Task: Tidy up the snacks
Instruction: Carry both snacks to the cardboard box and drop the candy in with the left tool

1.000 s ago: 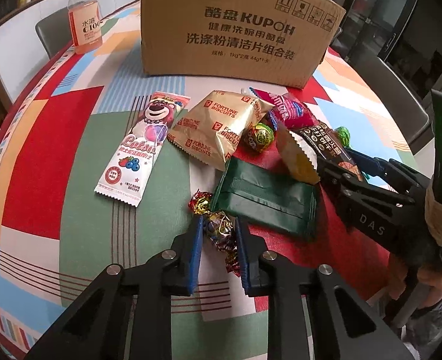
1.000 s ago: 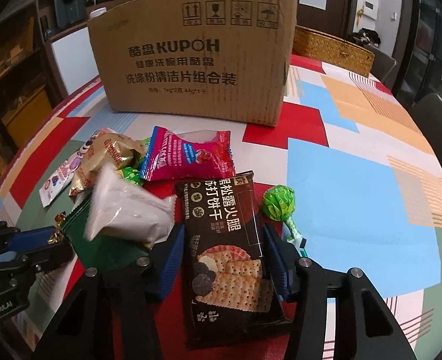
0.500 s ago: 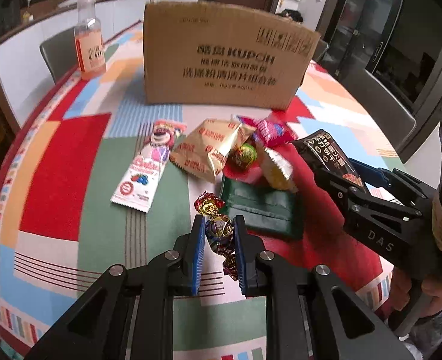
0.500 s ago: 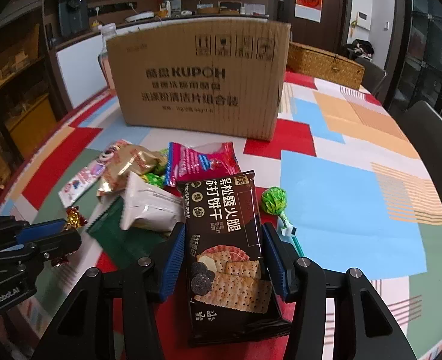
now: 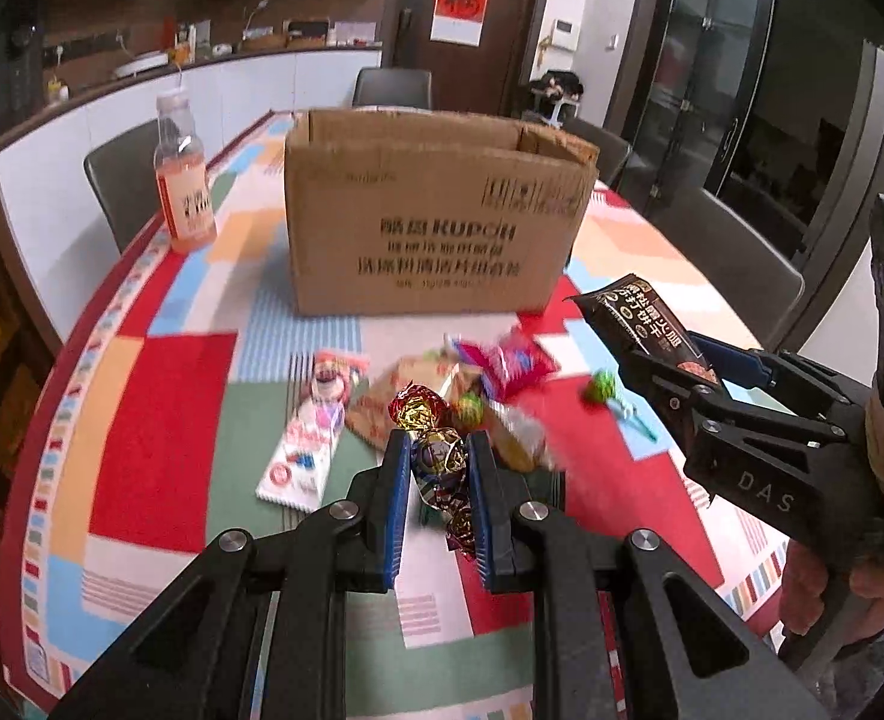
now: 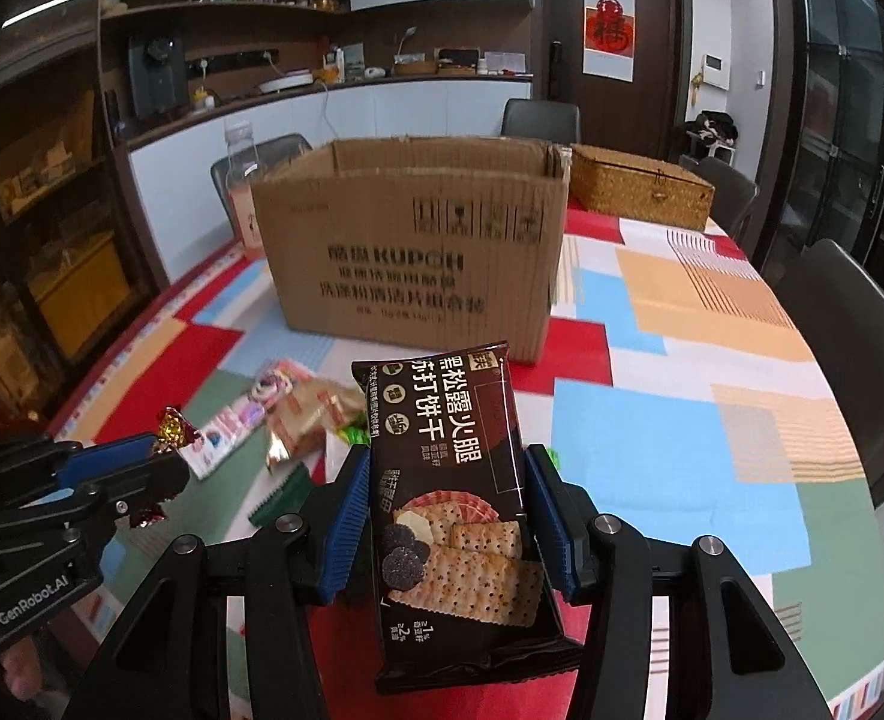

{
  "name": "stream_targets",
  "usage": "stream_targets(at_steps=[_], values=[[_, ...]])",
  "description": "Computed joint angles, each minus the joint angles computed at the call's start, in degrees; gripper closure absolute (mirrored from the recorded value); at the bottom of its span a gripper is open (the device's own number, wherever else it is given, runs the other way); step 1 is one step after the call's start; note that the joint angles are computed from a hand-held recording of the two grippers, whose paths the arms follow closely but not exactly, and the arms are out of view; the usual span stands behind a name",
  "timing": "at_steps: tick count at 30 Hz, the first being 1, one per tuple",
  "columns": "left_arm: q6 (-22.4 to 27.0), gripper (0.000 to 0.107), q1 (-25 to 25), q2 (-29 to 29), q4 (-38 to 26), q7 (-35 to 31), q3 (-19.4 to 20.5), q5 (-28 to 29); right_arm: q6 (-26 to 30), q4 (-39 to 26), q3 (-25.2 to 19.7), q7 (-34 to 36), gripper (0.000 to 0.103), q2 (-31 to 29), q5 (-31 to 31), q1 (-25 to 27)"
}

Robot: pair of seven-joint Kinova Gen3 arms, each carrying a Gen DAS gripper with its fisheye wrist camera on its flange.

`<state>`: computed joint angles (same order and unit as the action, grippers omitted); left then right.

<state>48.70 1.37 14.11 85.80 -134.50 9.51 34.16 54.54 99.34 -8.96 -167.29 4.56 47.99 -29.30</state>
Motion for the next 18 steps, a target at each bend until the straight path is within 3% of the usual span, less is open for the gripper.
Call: stream_targets(at_steps=[7,18], values=[[-1.2,0.088,0.2,2.2,-4.8,-0.4,0.9,0.9,-0.6,-3.2,1.1,1.8,0.052,0.7,1.9,1.0],[-3.0,0.088,1.9,8.4,-16.5,1.8,3.2,-0.8,-6.1,-8.6,4.7,4.8,0.052,3.1,4.6,4.2]])
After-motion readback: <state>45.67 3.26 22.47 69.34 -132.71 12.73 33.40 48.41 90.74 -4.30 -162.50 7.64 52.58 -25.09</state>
